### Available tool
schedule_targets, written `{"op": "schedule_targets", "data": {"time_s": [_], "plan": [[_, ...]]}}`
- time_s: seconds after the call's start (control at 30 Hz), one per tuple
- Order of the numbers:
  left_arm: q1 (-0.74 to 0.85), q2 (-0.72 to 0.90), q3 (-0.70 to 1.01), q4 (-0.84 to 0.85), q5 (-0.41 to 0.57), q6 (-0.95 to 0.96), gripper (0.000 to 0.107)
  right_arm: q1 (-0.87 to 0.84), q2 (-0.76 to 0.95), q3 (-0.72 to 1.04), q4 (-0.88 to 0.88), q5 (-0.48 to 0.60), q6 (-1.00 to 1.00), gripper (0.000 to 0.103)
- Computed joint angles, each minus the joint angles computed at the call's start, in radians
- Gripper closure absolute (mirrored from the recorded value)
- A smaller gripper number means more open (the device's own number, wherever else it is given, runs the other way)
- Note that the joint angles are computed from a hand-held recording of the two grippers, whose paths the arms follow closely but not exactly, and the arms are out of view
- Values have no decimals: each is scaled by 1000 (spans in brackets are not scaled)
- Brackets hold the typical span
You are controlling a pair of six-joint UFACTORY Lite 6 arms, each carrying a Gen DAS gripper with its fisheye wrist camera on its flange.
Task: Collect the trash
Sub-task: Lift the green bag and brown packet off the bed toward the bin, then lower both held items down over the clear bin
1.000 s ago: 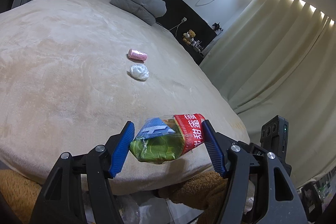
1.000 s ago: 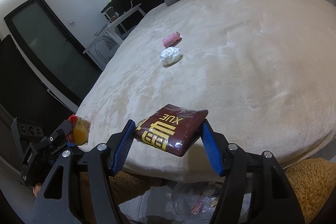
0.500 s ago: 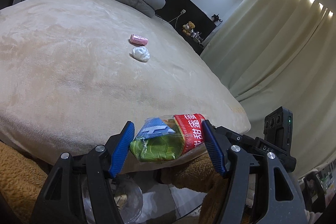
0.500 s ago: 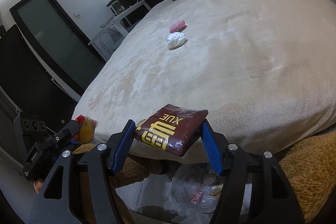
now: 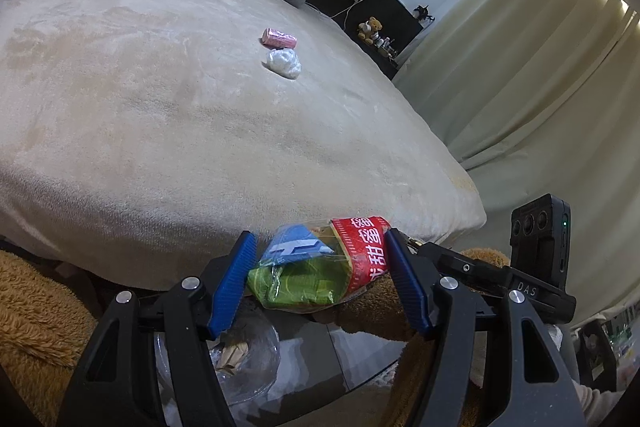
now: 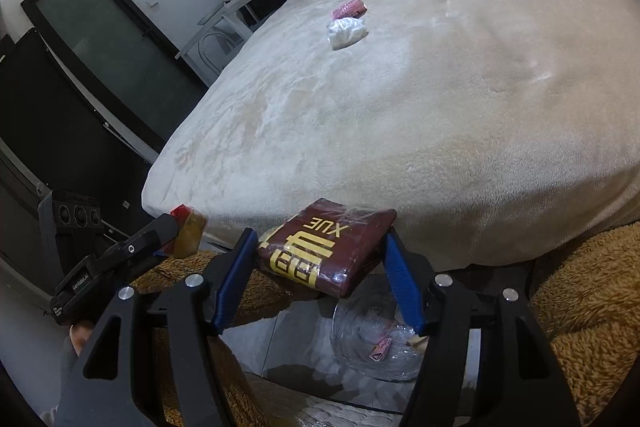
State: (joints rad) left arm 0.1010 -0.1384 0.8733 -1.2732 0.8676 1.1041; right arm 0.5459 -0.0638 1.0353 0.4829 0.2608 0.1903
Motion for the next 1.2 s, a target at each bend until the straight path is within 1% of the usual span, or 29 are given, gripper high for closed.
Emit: {"op": "schedule_targets", "data": {"time_s": [0.23, 0.4, 0.5, 0.7, 0.77, 0.87, 1.07, 1.2], "plan": [[-28, 4, -27, 29, -9, -18, 42, 16, 14, -18, 39, 16, -20, 40], [-75, 25, -36, 71, -51, -54, 42, 14, 53, -14, 22, 37, 8, 40], [-99, 41, -37, 98, -64, -79, 42, -7, 83, -15, 115, 58, -68, 40], [-152, 103, -17, 182, -99, -146, 42, -39, 129, -13, 205, 96, -143, 40], [-174, 124, -8, 222, -117, -181, 42, -42, 158, 4, 189, 112, -125, 40], [-204, 149, 3, 275, -150, -230, 42, -40, 205, 34, 115, 129, -42, 40], [-224, 226, 42, 365, -168, -320, 42, -52, 295, 82, 135, 168, -39, 40], [-248, 273, 67, 456, -196, -421, 42, -61, 339, 99, 159, 200, -50, 40]]}}
